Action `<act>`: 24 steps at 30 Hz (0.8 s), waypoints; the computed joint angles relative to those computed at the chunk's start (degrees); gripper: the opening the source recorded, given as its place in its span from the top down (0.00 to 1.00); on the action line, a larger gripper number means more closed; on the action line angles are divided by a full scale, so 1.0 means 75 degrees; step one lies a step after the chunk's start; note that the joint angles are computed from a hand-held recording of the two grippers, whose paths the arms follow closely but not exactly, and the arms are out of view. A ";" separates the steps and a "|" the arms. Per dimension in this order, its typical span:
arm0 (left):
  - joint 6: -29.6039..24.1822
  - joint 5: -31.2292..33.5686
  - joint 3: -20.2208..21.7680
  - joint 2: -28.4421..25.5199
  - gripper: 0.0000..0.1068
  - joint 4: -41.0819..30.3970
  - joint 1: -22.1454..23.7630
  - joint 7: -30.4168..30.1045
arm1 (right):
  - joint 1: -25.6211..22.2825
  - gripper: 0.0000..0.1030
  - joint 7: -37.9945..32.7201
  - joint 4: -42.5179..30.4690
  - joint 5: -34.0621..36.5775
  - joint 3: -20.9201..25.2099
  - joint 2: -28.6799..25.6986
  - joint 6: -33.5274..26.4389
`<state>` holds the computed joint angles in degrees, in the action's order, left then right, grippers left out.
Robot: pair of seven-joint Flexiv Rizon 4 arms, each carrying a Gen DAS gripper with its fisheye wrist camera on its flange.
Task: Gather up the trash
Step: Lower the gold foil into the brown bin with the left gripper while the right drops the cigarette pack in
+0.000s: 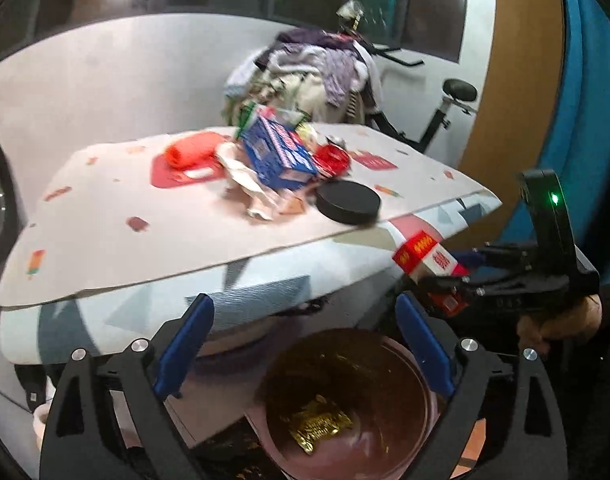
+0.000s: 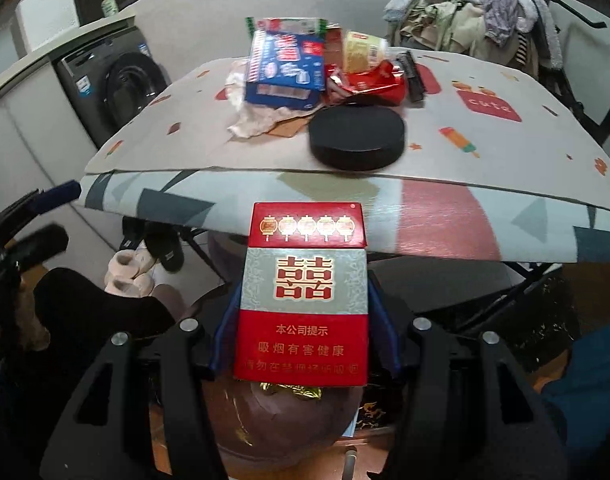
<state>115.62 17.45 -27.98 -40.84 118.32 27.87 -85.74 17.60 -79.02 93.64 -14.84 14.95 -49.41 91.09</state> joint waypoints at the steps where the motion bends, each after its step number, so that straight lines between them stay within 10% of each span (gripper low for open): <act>1: 0.0126 -0.0035 0.0081 0.0024 0.15 0.0034 -0.0049 -0.0033 | -0.0005 0.43 -0.0051 0.0007 -0.0030 0.0041 -0.0014 -0.0008; 9: 0.0691 -0.0266 0.1140 0.0218 0.13 0.0163 -0.0830 -0.0420 | 0.0137 0.43 -0.0370 0.0020 -0.0183 0.0047 -0.0094 -0.0301; 24: 0.0644 -0.0058 0.1136 0.0181 0.13 0.0111 -0.0651 -0.0922 | 0.0224 0.43 -0.0641 -0.0207 0.0124 0.0044 -0.0165 -0.0919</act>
<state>120.45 17.02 -19.46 -39.48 119.15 22.99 -92.65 19.28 -83.83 92.09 -13.91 15.28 -50.65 84.20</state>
